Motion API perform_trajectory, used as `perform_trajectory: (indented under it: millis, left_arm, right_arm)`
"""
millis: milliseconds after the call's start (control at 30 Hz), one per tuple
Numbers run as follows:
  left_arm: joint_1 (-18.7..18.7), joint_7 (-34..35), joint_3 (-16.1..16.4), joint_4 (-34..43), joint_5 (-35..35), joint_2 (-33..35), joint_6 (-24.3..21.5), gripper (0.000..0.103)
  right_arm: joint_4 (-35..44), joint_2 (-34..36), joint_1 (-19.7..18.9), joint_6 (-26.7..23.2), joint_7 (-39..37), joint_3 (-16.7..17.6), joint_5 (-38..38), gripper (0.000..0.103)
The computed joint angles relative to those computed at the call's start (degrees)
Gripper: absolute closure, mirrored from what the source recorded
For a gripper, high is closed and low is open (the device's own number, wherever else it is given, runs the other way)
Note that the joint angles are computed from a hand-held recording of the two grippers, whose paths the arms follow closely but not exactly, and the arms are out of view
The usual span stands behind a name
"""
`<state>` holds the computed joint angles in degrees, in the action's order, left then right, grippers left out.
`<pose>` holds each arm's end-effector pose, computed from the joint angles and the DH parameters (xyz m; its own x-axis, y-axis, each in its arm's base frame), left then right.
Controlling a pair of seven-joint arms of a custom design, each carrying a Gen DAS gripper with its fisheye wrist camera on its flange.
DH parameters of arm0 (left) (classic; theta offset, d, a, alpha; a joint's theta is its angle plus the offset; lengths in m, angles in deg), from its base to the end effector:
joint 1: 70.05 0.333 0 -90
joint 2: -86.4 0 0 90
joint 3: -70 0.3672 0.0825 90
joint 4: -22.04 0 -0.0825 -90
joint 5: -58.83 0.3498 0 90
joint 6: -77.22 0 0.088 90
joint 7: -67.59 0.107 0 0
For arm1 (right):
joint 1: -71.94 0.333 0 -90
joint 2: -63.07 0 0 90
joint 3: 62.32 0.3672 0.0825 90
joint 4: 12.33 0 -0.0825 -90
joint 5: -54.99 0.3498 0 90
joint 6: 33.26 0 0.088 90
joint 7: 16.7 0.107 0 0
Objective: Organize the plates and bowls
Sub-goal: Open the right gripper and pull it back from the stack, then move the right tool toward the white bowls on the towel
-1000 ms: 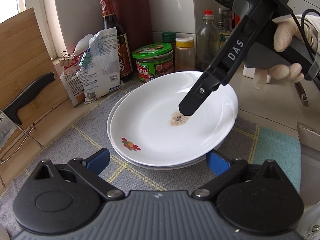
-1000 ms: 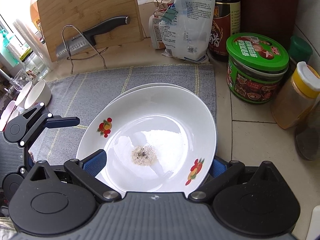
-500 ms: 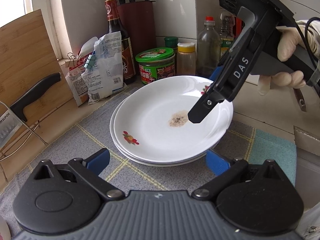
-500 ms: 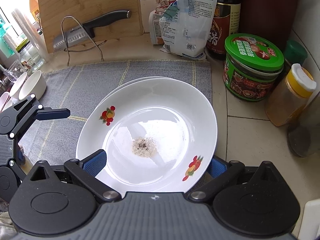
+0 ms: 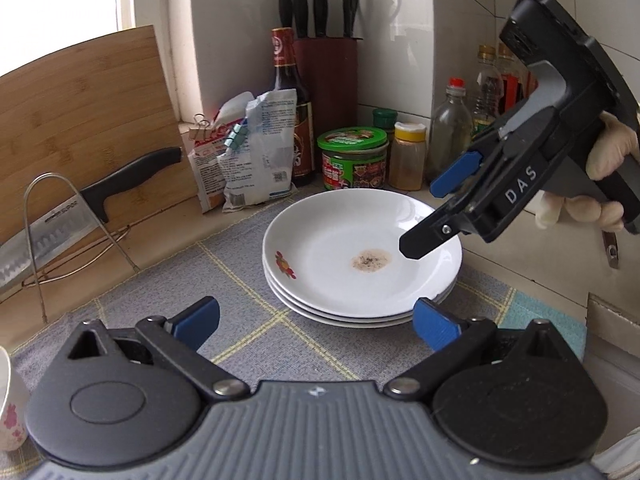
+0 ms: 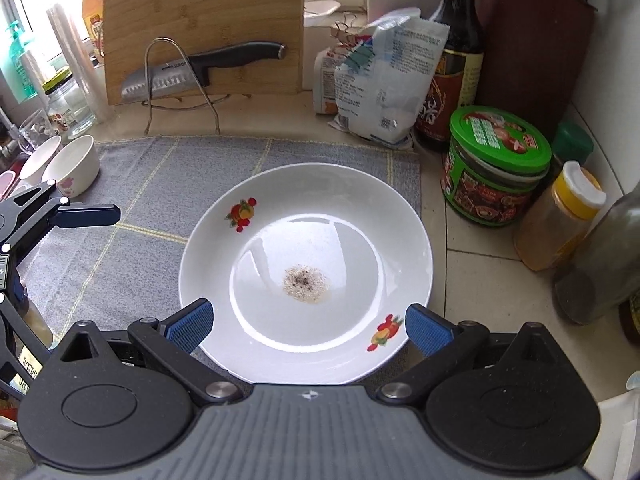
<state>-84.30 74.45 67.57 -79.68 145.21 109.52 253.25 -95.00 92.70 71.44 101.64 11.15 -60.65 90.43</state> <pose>0.6008 -0.2595 0.4474 -0.2599 -0.9631 -0.0692 -0.5411 0.2046 -0.8157 0.7313 0.0178 0.4926 0.6819 -0.7309 -0.0284 -0.5938 -0.5304 -0.6050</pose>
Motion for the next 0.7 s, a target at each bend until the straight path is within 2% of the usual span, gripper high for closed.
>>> perform_trajectory:
  millis: [67,133,233,333,500,700]
  left_arm:
    - [-1.1,-6.6,0.7,-1.6,4.1,-2.0,-2.9,0.001]
    - [-1.1,-11.8,0.0,-3.8,7.3,-4.1,-6.6,0.001]
    - [-0.9,-15.8,-1.8,-7.5,7.2,-7.0,-13.1,0.001]
    - [-0.1,-18.3,-3.5,-11.1,4.1,-9.5,-17.9,0.001]
    - [0.6,-16.3,-5.2,-15.1,-3.8,-12.2,-23.6,0.001]
    - [0.7,-18.4,-6.5,-19.0,-6.0,-15.6,-29.1,0.001]
  right_arm:
    - [-3.3,-1.7,-0.3,3.4,-4.5,1.6,2.6,0.000]
    - [-6.4,-3.3,-0.4,6.8,-9.2,3.1,5.9,0.000]
    - [-10.0,-4.9,-0.5,9.8,-16.2,5.0,11.2,0.000]
    - [-11.6,-5.6,-0.1,9.1,-20.3,5.6,15.0,0.000]
    - [-13.9,-6.6,0.7,7.7,-27.0,5.8,19.4,0.000]
    - [-15.6,-7.5,1.8,5.8,-32.0,5.4,22.8,0.000]
